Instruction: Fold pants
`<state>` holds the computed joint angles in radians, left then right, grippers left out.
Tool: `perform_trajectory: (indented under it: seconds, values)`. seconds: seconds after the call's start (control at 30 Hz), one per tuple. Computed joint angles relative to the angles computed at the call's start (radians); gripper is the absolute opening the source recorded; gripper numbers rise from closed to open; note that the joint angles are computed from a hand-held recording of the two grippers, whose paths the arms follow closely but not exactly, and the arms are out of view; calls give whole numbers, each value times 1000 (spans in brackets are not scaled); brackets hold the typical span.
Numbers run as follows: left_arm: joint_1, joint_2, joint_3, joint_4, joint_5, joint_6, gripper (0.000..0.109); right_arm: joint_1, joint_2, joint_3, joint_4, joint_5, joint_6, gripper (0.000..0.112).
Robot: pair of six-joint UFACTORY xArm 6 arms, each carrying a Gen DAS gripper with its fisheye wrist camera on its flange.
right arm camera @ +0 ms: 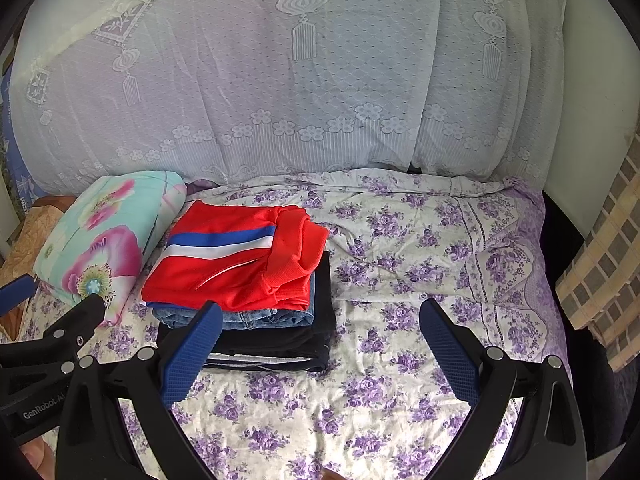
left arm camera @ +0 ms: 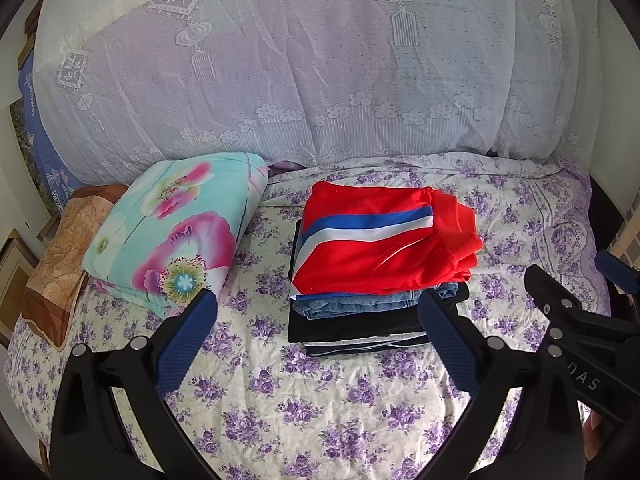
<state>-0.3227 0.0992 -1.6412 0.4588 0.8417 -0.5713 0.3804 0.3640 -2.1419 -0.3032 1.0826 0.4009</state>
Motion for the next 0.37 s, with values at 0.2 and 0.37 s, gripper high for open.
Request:
perform_trajectory:
  seconds: [0.2, 0.37]
  values:
    - [-1, 2, -9, -15, 9, 22, 98, -2, -10, 15, -2, -4, 4, 99]
    - [4, 3, -15, -59, 19, 42, 98, -2, -6, 11, -2, -6, 0, 99]
